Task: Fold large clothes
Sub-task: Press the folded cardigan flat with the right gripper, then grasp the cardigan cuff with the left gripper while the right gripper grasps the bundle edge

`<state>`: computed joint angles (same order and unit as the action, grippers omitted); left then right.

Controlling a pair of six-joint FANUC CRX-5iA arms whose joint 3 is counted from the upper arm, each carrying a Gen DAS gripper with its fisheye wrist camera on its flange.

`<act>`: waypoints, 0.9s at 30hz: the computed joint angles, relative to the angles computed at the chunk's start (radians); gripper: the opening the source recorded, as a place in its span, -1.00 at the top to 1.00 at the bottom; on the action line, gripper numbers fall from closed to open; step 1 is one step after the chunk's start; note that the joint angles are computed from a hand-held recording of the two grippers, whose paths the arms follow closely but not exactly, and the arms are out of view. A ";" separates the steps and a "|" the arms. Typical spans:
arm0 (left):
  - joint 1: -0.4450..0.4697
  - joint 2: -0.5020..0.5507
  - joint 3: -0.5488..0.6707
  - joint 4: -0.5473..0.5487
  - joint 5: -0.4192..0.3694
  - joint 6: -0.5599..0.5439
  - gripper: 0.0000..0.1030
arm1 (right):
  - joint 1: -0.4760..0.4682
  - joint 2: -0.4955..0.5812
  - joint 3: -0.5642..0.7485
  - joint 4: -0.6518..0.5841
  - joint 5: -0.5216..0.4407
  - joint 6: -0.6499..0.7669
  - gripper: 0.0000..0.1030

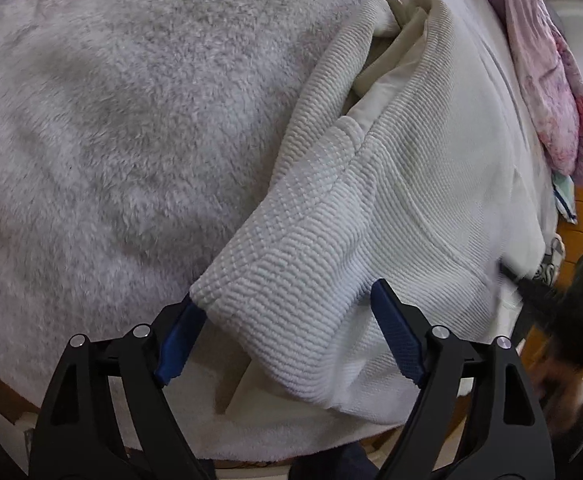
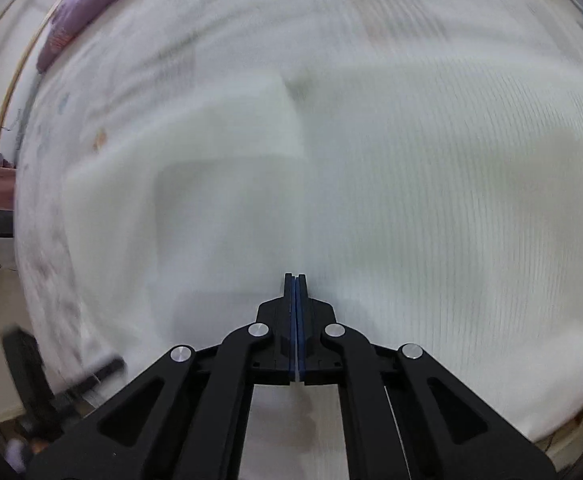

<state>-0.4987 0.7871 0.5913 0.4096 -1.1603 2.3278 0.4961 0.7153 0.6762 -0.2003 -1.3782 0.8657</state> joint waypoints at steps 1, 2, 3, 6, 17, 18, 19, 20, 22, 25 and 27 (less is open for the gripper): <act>0.006 0.001 -0.008 0.017 0.004 -0.017 -0.60 | 0.009 -0.036 -0.079 0.015 0.062 -0.016 1.00; 0.011 0.002 -0.013 0.031 0.004 -0.041 -0.60 | 0.016 -0.061 -0.135 0.030 0.119 -0.026 1.00; 0.015 0.003 -0.015 0.038 -0.002 -0.067 -0.60 | 0.020 -0.069 -0.158 0.042 0.147 -0.037 1.00; 0.022 0.022 0.009 0.058 -0.026 -0.112 -0.60 | 0.026 -0.094 -0.180 0.055 0.165 -0.080 1.00; -0.009 -0.009 -0.045 0.042 0.028 -0.101 -0.64 | 0.104 -0.353 -0.563 -0.015 0.284 -0.150 1.00; -0.014 -0.015 -0.051 0.033 0.040 -0.091 -0.64 | 0.107 -0.360 -0.571 -0.010 0.285 -0.149 1.00; -0.016 -0.024 -0.067 0.030 0.057 -0.081 -0.64 | 0.109 -0.364 -0.574 -0.003 0.283 -0.139 1.00; -0.018 -0.035 -0.083 0.028 0.075 -0.067 -0.64 | 0.115 -0.373 -0.583 0.007 0.288 -0.129 1.00; -0.022 -0.069 -0.144 0.038 0.124 -0.020 -0.64 | 0.113 -0.399 -0.601 -0.005 0.289 -0.110 1.00; -0.022 -0.131 -0.266 0.074 0.217 0.065 -0.64 | 0.098 -0.451 -0.645 -0.050 0.289 -0.085 1.00; -0.028 -0.149 -0.295 0.072 0.239 0.099 -0.64 | 0.096 -0.464 -0.659 -0.059 0.296 -0.049 1.00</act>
